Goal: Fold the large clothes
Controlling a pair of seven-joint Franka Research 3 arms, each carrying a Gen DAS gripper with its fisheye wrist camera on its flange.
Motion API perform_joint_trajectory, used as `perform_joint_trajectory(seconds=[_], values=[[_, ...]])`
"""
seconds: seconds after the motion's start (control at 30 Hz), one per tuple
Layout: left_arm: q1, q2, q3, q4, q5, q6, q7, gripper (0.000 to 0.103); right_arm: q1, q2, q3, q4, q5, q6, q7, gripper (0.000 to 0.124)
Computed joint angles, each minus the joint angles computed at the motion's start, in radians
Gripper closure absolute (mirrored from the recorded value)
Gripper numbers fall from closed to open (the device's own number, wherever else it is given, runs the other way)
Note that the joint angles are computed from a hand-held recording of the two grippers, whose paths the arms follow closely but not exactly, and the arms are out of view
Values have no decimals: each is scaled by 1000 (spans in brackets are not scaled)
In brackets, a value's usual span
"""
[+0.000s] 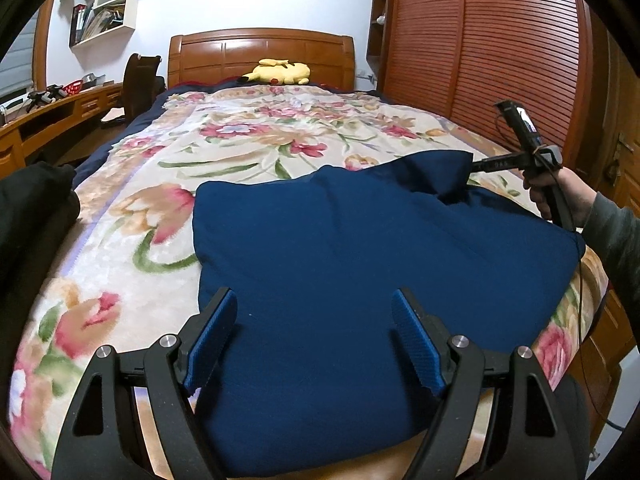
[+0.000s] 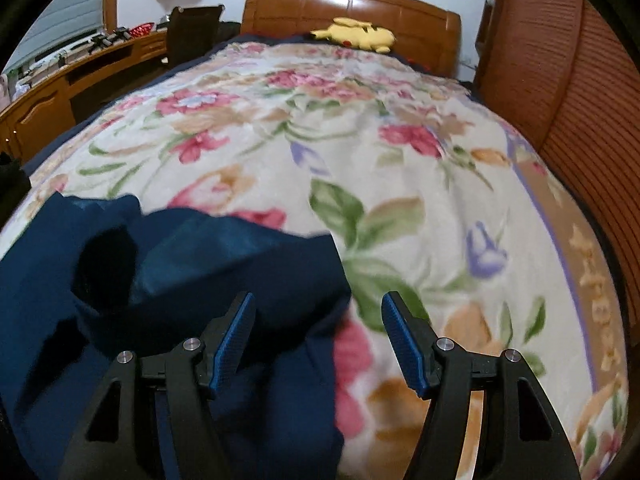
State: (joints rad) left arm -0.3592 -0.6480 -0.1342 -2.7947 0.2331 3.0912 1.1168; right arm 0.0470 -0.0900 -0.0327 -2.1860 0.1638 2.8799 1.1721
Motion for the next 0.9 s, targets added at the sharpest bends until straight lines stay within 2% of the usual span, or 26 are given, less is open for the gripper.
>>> perform_joint_trajectory(seconds=[0.13,0.23,0.3,0.33,0.37,0.4,0.43,0.5,0.53,0.57,0.67,0.7,0.73,0.77,0.8,0.83,0.9], values=[[1,7,-12,6,1,-6,-8,23,-10,41,-17,66,-8,-69,31,56],[-3,9,-19,10,3,-16,-12,23,-10,39,-23,91,18,-169,10,58],[1,10,-29,12,7,-21,-17,23,-9,72,-20,117,-15,-202,16,84],[0,10,-30,12,7,-26,-18,23,-7,75,-20,121,5,-214,-9,105],[-3,9,-28,13,8,-28,-18,23,-4,73,-19,113,8,-199,-22,113],[-3,10,-30,15,9,-31,-18,23,-11,62,-7,96,7,-166,-39,115],[-1,8,-32,15,11,-33,-19,23,9,44,-20,79,72,-139,-113,119],[-2,6,-32,13,11,-32,-22,23,4,5,-10,45,150,-77,-191,120],[-3,4,-32,11,11,-30,-24,23,-3,-7,-11,35,122,-50,-155,120],[-5,1,-31,8,10,-29,-25,23,-27,-16,-10,35,38,-41,-50,120],[-15,-8,-24,3,7,-26,-27,23,-98,-4,-2,66,-219,-101,211,120],[-19,-12,-22,0,6,-25,-27,23,-153,-2,34,62,-364,-94,322,120],[-21,-16,-23,-1,5,-25,-28,23,-174,0,37,64,-439,-101,374,120],[-22,-20,-24,-3,5,-27,-29,23,-159,-3,19,61,-444,-105,392,120],[-24,-25,-25,-3,5,-29,-30,23,-110,-4,-34,61,-378,-122,350,119],[-24,-28,-28,-4,5,-30,-32,23,-95,-10,-52,56,-302,-125,287,114],[-25,-40,-31,-6,6,-33,-35,23,-111,-35,-40,25,-288,-80,255,108]])
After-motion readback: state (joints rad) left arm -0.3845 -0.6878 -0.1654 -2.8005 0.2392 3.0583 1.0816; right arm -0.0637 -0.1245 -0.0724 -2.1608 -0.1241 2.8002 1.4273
